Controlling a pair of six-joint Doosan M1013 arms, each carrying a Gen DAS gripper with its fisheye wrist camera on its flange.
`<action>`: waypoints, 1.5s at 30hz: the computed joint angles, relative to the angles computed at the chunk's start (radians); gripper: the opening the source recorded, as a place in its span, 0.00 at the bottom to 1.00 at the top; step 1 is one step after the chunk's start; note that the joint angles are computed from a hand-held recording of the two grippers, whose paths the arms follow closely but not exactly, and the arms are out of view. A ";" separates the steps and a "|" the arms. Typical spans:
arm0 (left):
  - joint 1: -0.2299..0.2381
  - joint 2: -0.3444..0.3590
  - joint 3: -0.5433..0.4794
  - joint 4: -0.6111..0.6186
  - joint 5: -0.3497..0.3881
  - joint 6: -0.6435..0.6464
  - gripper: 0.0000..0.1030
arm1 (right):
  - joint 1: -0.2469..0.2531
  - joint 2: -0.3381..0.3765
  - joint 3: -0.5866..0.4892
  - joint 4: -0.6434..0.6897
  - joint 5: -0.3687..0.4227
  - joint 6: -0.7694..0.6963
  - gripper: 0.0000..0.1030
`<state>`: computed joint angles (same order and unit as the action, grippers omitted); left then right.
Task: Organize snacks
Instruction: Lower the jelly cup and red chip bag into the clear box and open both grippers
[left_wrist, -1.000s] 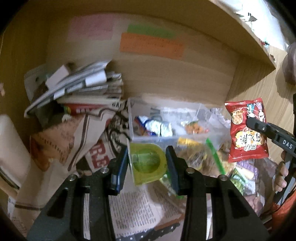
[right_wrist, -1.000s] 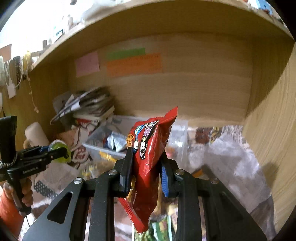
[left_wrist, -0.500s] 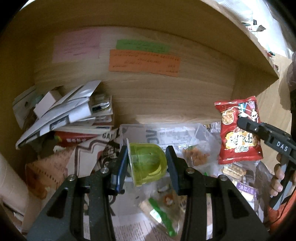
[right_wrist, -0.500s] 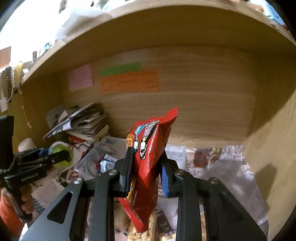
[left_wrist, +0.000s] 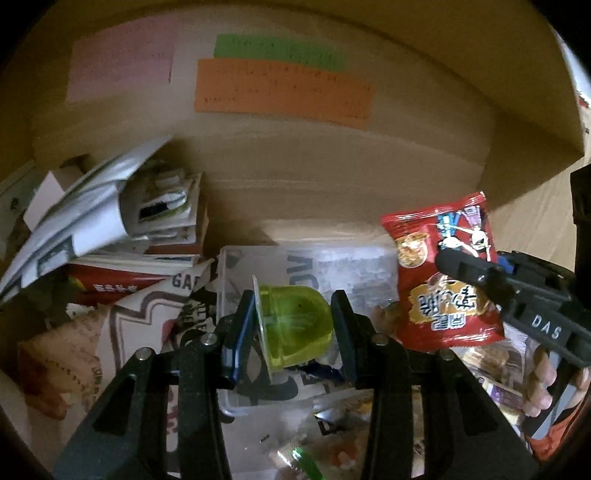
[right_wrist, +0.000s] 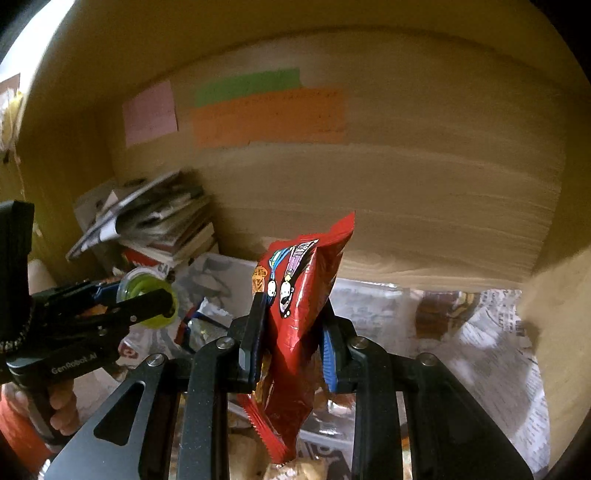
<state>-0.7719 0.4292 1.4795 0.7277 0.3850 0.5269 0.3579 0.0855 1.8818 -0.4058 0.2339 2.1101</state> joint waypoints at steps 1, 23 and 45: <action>0.001 0.005 -0.004 -0.009 0.001 0.010 0.39 | 0.000 0.008 -0.006 0.040 0.009 -0.042 0.23; 0.005 0.018 -0.023 -0.182 0.033 0.189 0.41 | 0.018 0.048 -0.044 0.062 0.113 -0.089 0.48; -0.078 -0.137 0.180 0.239 0.024 -0.211 0.67 | 0.044 -0.126 0.117 -0.182 0.081 0.183 0.49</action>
<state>-0.8503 0.2920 1.6591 0.9669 0.4090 0.3157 0.4022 -0.0402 1.9991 -0.5881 0.3151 2.2931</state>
